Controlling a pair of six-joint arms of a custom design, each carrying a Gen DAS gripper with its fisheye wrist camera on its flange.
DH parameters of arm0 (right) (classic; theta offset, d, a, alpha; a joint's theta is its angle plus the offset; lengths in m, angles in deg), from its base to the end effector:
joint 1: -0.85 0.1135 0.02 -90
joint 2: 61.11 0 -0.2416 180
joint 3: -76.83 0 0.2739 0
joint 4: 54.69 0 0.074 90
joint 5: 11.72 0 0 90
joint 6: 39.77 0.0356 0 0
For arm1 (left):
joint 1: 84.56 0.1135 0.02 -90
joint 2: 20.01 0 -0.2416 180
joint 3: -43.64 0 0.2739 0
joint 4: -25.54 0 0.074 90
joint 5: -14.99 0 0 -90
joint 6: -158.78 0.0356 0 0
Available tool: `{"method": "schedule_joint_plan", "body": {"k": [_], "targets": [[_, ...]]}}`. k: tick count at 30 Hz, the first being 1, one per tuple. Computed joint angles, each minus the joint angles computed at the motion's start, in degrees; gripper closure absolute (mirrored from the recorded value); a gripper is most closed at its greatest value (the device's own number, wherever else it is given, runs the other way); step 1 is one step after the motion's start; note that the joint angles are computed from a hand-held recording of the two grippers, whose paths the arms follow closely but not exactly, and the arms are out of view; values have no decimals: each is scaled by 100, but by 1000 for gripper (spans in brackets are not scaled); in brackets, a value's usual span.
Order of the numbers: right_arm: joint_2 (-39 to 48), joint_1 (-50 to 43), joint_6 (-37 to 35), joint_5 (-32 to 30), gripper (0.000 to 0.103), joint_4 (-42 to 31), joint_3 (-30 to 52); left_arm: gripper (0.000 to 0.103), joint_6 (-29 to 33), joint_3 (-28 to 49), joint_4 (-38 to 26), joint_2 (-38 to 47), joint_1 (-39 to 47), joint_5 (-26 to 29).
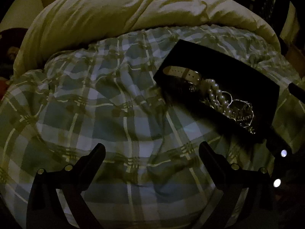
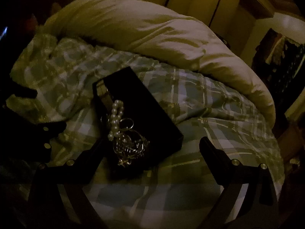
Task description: Organize jewelry
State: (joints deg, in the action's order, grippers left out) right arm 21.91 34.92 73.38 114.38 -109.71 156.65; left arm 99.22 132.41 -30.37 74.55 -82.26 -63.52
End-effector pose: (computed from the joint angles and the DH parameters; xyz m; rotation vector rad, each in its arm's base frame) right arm 0.2754 0.1609 0.2507 -0.0066 2.3549 -0.3512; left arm 0.3633 0.0075 0.2308 0.6994 2.5179 -0.0665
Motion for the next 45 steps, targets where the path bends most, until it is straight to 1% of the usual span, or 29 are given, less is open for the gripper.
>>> {"method": "schedule_joint_plan", "body": {"k": [4, 15, 45], "targets": [[207, -25, 21, 73, 7, -195, 131, 7, 48, -135, 145, -62, -66, -145], [296, -48, 91, 42, 7, -333, 170, 7, 186, -380, 407, -195, -165, -329], [286, -100, 68, 74, 7, -387, 154, 7, 223, -460, 444, -244, -200, -379]]}}
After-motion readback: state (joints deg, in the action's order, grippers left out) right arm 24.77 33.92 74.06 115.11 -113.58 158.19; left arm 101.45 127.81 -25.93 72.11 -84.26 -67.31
